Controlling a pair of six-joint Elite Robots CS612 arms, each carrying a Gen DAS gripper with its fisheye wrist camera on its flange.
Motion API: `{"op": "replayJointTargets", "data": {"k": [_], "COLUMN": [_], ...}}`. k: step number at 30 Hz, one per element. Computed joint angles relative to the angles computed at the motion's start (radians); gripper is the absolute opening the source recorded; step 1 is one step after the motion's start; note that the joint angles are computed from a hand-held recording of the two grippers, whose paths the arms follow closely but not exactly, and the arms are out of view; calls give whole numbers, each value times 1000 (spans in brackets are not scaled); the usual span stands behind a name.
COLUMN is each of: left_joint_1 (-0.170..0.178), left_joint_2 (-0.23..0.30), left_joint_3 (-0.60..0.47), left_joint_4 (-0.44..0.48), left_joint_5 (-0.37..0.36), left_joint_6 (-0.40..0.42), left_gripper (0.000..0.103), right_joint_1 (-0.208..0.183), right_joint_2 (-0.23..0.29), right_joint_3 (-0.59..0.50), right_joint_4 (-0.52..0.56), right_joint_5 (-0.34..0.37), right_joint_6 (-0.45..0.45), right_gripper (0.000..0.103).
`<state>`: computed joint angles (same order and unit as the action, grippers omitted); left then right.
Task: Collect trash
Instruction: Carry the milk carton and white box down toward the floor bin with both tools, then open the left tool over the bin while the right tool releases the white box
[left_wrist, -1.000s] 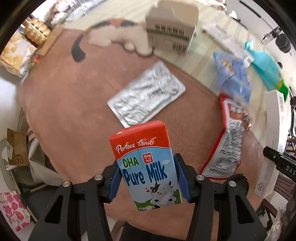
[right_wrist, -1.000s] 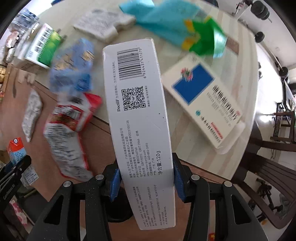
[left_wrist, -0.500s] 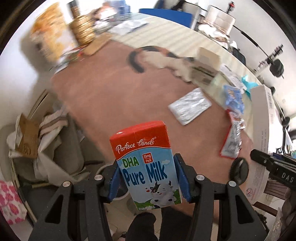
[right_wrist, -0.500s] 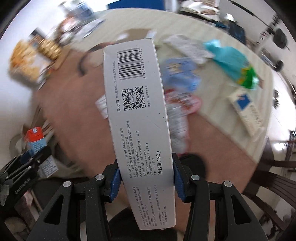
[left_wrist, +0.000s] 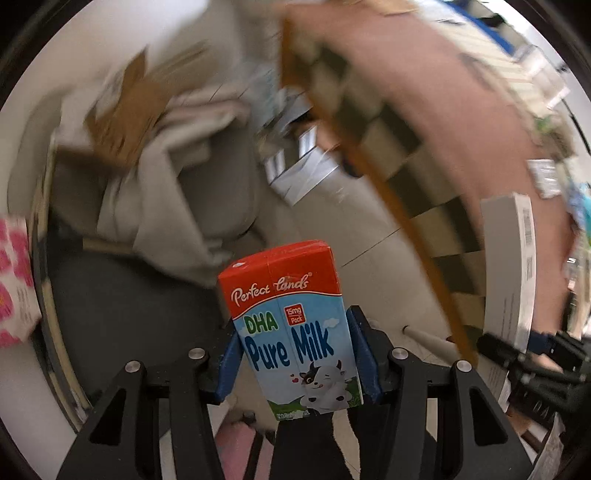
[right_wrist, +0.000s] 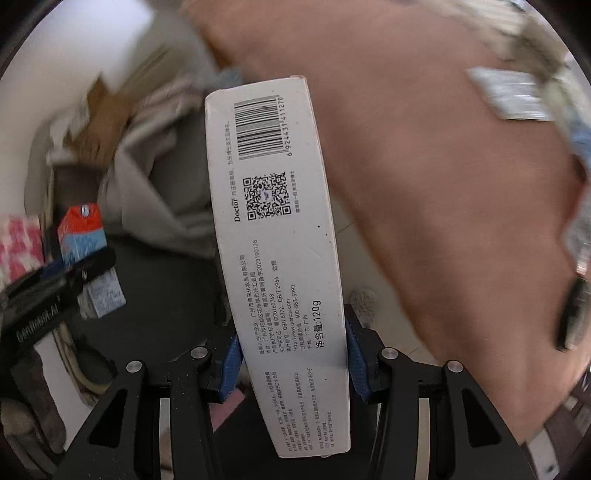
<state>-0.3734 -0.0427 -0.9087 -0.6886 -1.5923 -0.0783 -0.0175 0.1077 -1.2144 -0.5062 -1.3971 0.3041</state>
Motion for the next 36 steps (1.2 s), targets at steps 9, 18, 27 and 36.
{"op": "replayJointTargets", "data": {"k": [9, 18, 27, 36], "left_joint_1": [58, 74, 81, 75], "left_joint_2": [195, 349, 435, 417], "left_joint_3": [-106, -129, -270, -325], "left_joint_4": [103, 63, 18, 64], "left_joint_5": [-143, -227, -26, 69], "left_joint_6": [-109, -141, -200, -193], "left_gripper": [51, 82, 94, 98], "right_joint_1": [46, 57, 74, 93], "right_joint_2": [190, 321, 364, 359], "right_joint_3": [-34, 24, 55, 5], "right_joint_4": [76, 15, -112, -159], "right_joint_5": [64, 123, 50, -98], "right_joint_6": [-97, -182, -170, -142], "right_gripper": [50, 51, 99, 100]}}
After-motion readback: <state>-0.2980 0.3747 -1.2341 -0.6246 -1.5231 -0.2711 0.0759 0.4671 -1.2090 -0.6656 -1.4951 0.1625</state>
